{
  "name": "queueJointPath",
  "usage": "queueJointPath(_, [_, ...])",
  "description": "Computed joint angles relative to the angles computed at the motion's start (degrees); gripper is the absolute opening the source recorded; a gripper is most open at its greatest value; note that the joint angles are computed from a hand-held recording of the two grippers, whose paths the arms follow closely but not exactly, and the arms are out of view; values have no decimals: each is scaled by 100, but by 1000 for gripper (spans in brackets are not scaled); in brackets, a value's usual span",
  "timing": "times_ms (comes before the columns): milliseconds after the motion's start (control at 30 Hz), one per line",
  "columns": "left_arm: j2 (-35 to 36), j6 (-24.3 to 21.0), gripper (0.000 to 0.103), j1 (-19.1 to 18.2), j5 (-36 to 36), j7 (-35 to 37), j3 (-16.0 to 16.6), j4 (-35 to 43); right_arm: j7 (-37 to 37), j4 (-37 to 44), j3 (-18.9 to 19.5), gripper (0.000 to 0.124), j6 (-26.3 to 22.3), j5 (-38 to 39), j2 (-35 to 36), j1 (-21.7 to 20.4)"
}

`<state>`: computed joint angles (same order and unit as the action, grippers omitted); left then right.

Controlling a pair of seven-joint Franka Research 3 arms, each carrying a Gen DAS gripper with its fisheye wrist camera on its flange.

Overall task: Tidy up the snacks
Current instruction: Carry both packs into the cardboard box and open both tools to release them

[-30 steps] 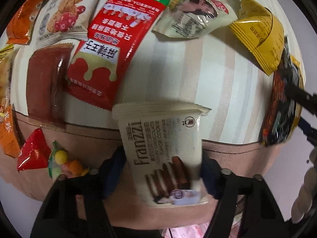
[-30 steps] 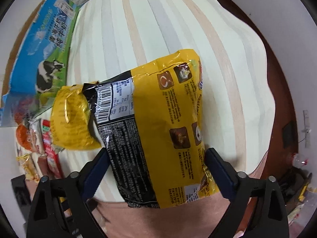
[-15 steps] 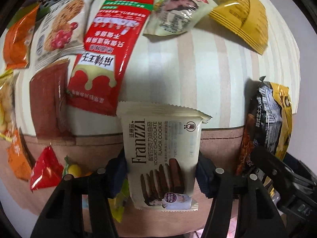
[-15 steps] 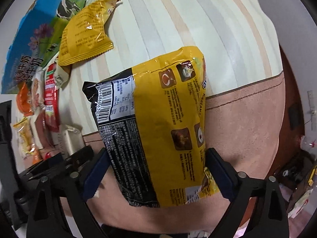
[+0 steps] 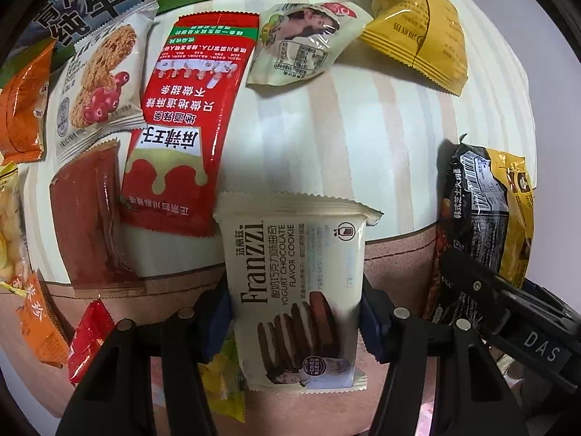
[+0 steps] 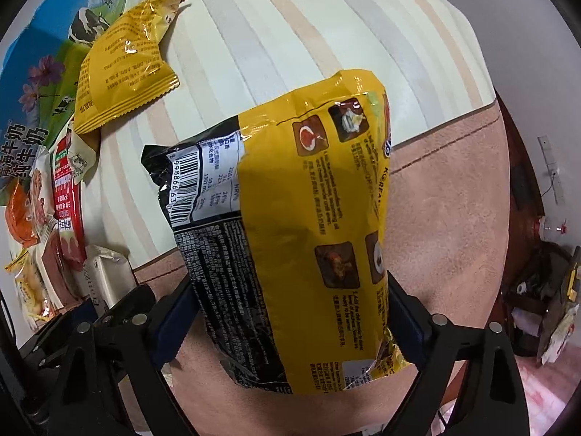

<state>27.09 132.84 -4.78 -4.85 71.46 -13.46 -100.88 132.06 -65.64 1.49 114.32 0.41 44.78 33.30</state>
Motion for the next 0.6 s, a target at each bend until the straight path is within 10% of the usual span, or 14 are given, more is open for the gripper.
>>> queueJointPath(600, [-1423,120,56,-71,779,-110,310,20,-3,-433,340,91,1339,467,-621,72])
